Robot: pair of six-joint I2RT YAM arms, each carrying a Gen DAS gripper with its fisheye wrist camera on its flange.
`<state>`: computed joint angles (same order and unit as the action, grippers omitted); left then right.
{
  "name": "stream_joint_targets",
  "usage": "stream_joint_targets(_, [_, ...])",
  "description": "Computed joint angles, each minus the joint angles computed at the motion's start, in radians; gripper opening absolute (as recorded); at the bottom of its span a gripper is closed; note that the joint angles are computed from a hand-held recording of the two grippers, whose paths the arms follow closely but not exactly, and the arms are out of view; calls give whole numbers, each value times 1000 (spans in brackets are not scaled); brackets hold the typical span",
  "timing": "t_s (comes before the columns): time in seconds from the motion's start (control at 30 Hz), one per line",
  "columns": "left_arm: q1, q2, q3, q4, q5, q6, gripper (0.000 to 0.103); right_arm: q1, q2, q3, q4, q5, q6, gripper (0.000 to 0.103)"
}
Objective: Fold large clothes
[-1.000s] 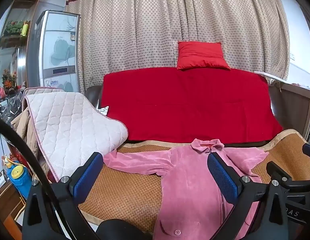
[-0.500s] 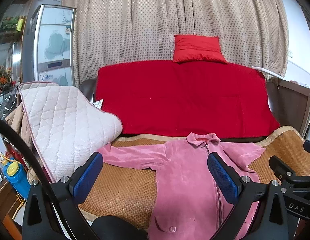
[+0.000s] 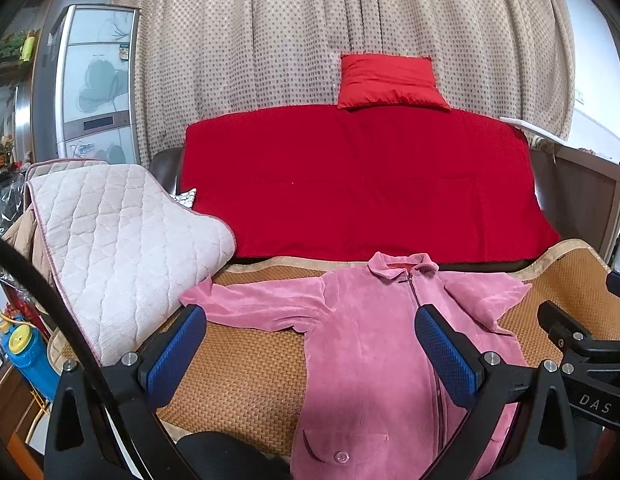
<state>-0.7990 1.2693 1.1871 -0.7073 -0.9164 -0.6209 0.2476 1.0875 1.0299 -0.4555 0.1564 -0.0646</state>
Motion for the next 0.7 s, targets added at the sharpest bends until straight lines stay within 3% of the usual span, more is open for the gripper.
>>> stream_joint_targets(0.23, [56, 36, 5, 49, 67, 49, 103, -19, 51, 14, 17, -10, -5, 103])
stream_joint_targets(0.43, [259, 188, 42, 141, 427, 100, 103, -75, 149, 30, 69, -35, -23, 103])
stream_joint_targets(0.57, [359, 382, 145, 168, 529, 121, 103, -214, 300, 69, 144, -179, -52, 103])
stream_joint_targets(0.7, [424, 600, 306, 156, 567, 118, 103, -381, 602, 261, 172, -261, -73, 103])
